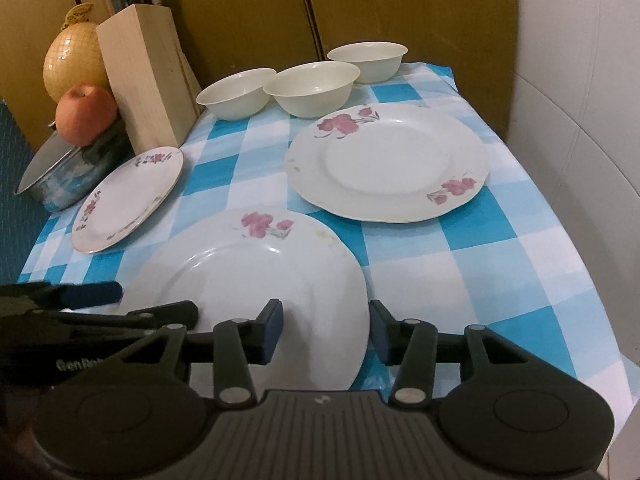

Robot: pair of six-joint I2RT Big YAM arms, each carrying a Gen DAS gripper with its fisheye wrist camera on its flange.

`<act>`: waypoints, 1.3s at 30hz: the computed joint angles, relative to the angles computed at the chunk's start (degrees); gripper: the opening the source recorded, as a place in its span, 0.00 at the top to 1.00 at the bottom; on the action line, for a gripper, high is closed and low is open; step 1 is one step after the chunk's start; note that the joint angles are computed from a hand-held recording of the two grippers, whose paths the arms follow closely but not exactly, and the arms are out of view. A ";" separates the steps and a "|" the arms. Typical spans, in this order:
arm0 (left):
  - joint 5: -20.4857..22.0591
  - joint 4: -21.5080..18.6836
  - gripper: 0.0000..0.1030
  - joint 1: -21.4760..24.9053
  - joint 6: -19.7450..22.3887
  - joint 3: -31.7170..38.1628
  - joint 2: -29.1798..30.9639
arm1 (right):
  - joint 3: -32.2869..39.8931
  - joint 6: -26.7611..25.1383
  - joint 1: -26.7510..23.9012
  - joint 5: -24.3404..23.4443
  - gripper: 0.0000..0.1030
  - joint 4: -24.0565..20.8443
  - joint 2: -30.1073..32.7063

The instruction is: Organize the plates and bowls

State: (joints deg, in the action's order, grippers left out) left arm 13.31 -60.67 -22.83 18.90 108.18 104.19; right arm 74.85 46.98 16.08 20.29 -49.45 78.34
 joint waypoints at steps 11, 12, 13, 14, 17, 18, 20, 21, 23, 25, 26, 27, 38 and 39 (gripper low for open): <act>3.85 -4.91 0.26 1.81 2.94 1.39 -0.10 | 0.47 -0.72 0.73 -3.23 0.66 1.35 0.00; 3.84 -5.51 0.27 2.27 3.08 1.52 -0.15 | 0.63 -1.12 1.03 -3.75 0.66 1.61 0.10; 3.95 -6.10 0.27 2.83 3.26 1.54 -0.33 | 0.82 -1.83 1.39 -4.41 0.67 2.04 0.23; 4.09 -6.30 0.28 3.43 3.36 1.12 -0.75 | 1.05 -2.36 1.75 -4.78 0.67 2.32 0.42; 4.43 -6.74 0.30 5.32 3.12 -0.02 -1.99 | 2.26 -4.30 3.05 -5.13 0.67 3.18 1.29; 4.35 -6.62 0.30 5.79 2.83 -0.30 -2.33 | 2.86 -5.40 3.65 -4.37 0.67 3.23 1.78; 4.34 -6.07 0.30 6.49 2.59 -0.51 -2.76 | 4.26 -7.51 4.59 -3.11 0.67 3.15 2.78; 4.31 -5.77 0.30 6.83 2.61 -0.53 -2.86 | 5.03 -8.36 4.73 -3.10 0.67 2.66 3.37; 4.60 -5.87 0.30 7.41 2.53 -0.48 -2.86 | 5.68 -8.27 4.64 -3.77 0.67 2.07 4.22; 4.85 -7.62 0.30 7.81 2.96 0.50 -2.05 | 6.32 -7.68 3.91 -6.03 0.67 0.61 5.13; 5.33 -8.27 0.30 8.11 3.35 0.74 -1.85 | 5.77 -7.25 3.68 -6.12 0.67 1.63 4.79; 5.80 -8.71 0.31 8.29 3.80 1.18 -1.69 | 5.64 -7.33 3.65 -5.63 0.67 2.02 4.50; 5.53 -5.73 0.25 10.37 -6.59 6.91 1.05 | 8.14 -9.27 2.36 -2.83 0.67 3.80 6.06; 5.08 -5.45 0.25 10.19 -6.80 7.14 1.16 | 8.44 -9.45 2.35 -2.57 0.67 3.78 6.32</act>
State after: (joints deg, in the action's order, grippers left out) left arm 18.39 -66.12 -12.64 12.11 115.32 105.35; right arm 83.30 37.53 18.43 17.72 -45.67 84.65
